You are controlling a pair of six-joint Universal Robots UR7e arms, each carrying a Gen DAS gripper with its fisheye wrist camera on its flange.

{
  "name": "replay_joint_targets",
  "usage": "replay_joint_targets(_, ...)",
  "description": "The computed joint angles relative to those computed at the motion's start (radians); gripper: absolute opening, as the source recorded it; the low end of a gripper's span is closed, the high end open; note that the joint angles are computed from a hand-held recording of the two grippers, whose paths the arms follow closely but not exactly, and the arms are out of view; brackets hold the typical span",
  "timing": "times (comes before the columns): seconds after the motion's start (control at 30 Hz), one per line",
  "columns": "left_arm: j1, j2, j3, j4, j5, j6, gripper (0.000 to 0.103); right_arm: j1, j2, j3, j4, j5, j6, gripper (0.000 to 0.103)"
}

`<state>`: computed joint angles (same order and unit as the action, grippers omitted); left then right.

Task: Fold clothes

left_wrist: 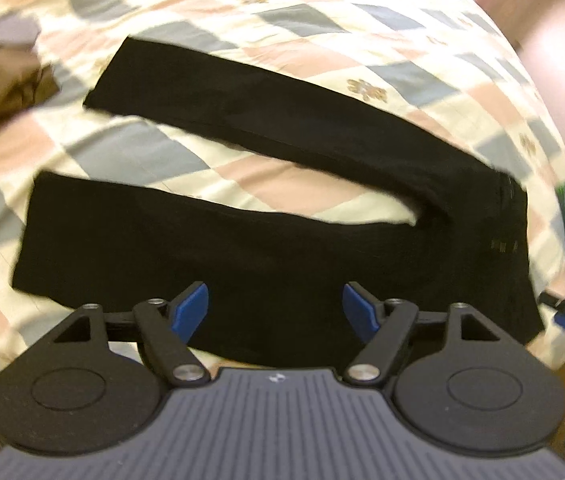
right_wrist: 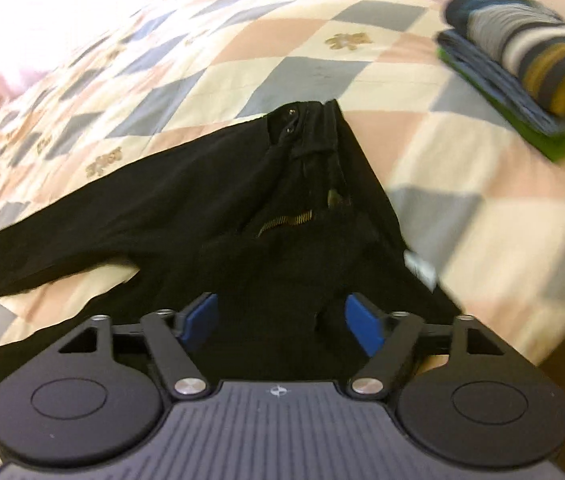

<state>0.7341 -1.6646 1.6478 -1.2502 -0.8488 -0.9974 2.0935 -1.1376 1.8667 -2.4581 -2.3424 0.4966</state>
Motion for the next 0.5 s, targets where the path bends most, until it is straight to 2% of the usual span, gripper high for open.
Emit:
replay_joint_targets(0.1,-0.035,-0.059,0.002,0.096,0.003,0.052,0.079,0.089,0.008,0.002,0.041,0.002,0.145,0.088)
replay_joint_targets(0.3,-0.117,-0.184,-0.013,0.277,-0.001,0.076,0.08,0.284,0.048,-0.034,0.179,-0.036,0.446,0.097)
replay_joint_targets(0.43,-0.186,-0.233,-0.058,0.393,-0.008,0.032,0.082,0.387,0.083,-0.082,0.285,-0.045,0.57,0.099)
replay_joint_targets(0.5,-0.229,-0.25,-0.081,0.454,-0.002,0.002,0.085,0.429,0.096,-0.11,0.341,-0.045,0.604,0.1)
